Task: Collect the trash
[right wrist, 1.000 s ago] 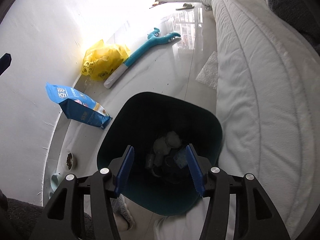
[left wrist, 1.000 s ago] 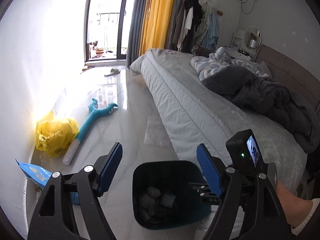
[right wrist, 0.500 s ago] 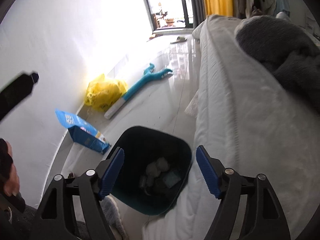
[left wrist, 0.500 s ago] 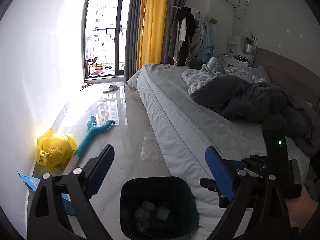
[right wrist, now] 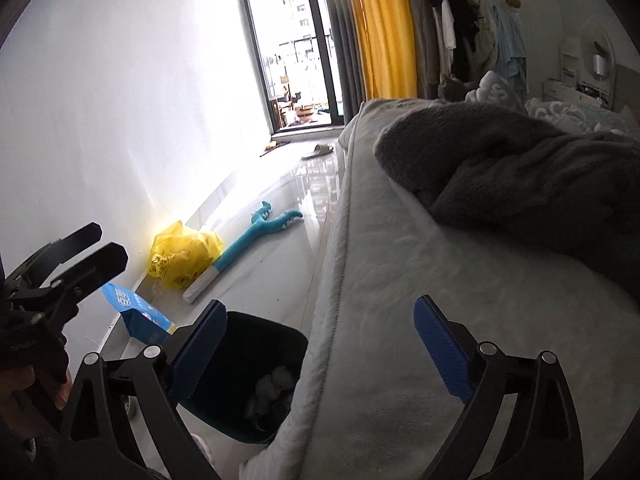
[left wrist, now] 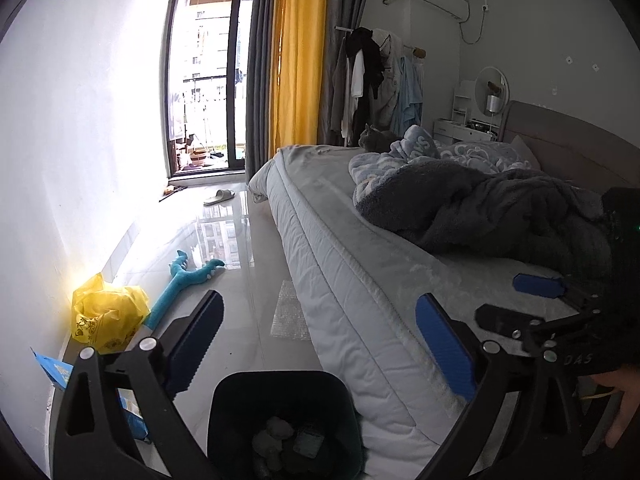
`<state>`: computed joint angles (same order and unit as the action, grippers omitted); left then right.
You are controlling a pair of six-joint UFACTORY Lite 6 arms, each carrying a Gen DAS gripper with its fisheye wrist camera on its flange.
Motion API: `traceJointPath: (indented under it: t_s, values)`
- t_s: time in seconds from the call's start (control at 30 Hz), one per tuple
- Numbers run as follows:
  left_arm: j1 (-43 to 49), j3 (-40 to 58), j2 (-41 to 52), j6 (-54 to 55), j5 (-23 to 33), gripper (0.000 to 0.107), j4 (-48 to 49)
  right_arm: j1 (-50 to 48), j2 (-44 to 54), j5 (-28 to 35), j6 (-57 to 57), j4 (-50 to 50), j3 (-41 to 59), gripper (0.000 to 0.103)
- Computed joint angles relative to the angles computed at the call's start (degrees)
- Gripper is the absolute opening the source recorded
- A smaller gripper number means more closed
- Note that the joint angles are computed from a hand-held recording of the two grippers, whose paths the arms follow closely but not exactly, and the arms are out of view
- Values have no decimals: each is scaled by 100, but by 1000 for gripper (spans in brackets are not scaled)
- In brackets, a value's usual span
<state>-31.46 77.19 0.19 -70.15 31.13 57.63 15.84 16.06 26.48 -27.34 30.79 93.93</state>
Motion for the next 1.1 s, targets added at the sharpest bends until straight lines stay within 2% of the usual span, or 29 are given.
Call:
traceJointPath:
  t_s: [0.1,0.13,0.3,0.43,0.6,0.77,0.9,0.97,1.03,1.1]
  values:
    - [-476,46,-12,-381,601,99,340,-291,-758,-168,-555,333,-747,100]
    - [-738,139,53,-492,987,99,520,-377,-981,-205,-640,339,-940,100]
    - [-1461,160,-70,-810,1824,100,715,-1094,-2344,-202,-1666,1073,-2036,100]
    - [-2050,271,-138,-816,2624,100,805,-1729,-3238,273,-1942,1264,-2368,100]
    - [-2723,116,-595,-1210,3120,100,1099,-2822,-4353,880,-2532,1711,-2730,100]
    - [-3492,31,-840,-1329,3902,100,1291,-4204,-4892,1813,-3250,2379,-3131,100]
    - [-3966,-330,-1210,-1498,4162,100,1387,-5159,-5196,2773,-3619,2890,-3381,100]
    - [-4165,-539,-1395,-1579,4249,100,1374,-5478,-5435,3044,-3738,3035,-3540,100]
    - [-4308,-782,-1560,-1711,4244,100,1394,-5497,-5726,2918,-3818,3098,-3829,100]
    - [-4483,-994,-1543,-1786,4392,100,1416,-5680,-5949,3156,-3962,3269,-4156,100]
